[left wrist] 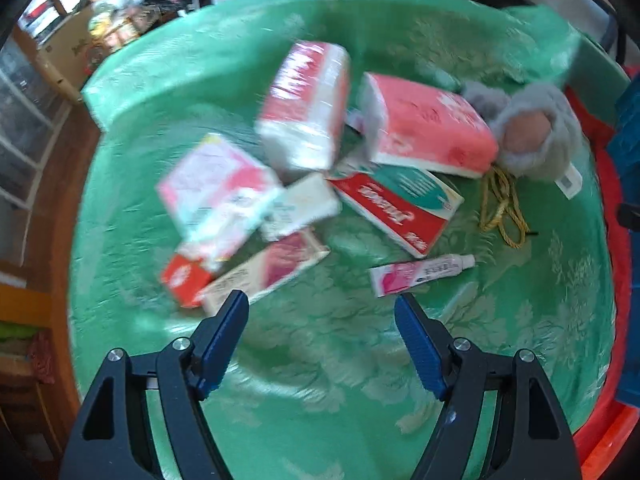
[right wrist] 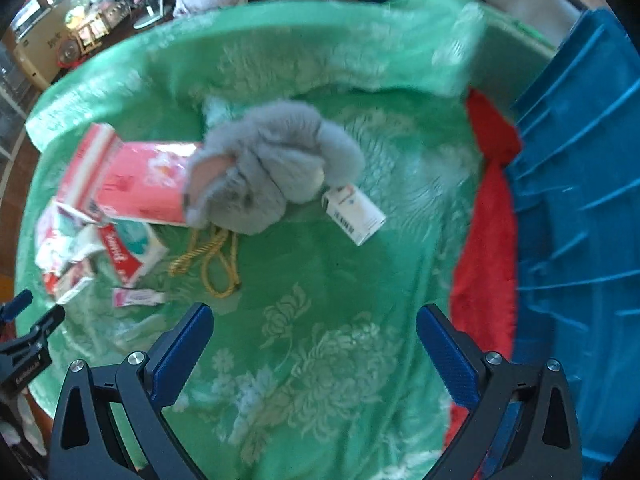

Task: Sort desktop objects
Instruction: 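Return both tools to the remaining items on the green cloth, then grasp the white ointment tube with the left tool while the right tool approaches the white medicine box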

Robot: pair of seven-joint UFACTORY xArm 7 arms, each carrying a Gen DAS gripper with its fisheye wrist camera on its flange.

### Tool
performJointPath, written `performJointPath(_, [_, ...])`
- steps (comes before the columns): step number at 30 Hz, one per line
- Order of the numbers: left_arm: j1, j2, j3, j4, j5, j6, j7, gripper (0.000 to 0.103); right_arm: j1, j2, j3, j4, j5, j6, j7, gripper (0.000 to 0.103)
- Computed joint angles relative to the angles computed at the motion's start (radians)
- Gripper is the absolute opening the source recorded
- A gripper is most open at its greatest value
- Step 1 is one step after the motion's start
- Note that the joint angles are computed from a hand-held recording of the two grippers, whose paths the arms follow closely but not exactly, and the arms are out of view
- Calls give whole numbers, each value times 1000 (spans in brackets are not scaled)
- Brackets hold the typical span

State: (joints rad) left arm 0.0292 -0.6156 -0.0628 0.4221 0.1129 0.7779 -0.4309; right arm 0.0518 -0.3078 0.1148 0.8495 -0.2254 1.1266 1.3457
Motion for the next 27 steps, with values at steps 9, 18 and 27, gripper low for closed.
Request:
performJointPath(9, [-85, 252, -18, 9, 1, -250, 105, 75, -73, -48, -60, -213, -19, -201, -72, 103])
performJointPath(18, [-97, 358, 8, -4, -91, -441, 130, 75, -169, -18, -95, -305, -47, -388, -153, 102])
performJointPath(27, [-114, 314, -18, -30, -71, -455, 97, 44, -151, 105, -89, -246, -34, -412, -272, 33])
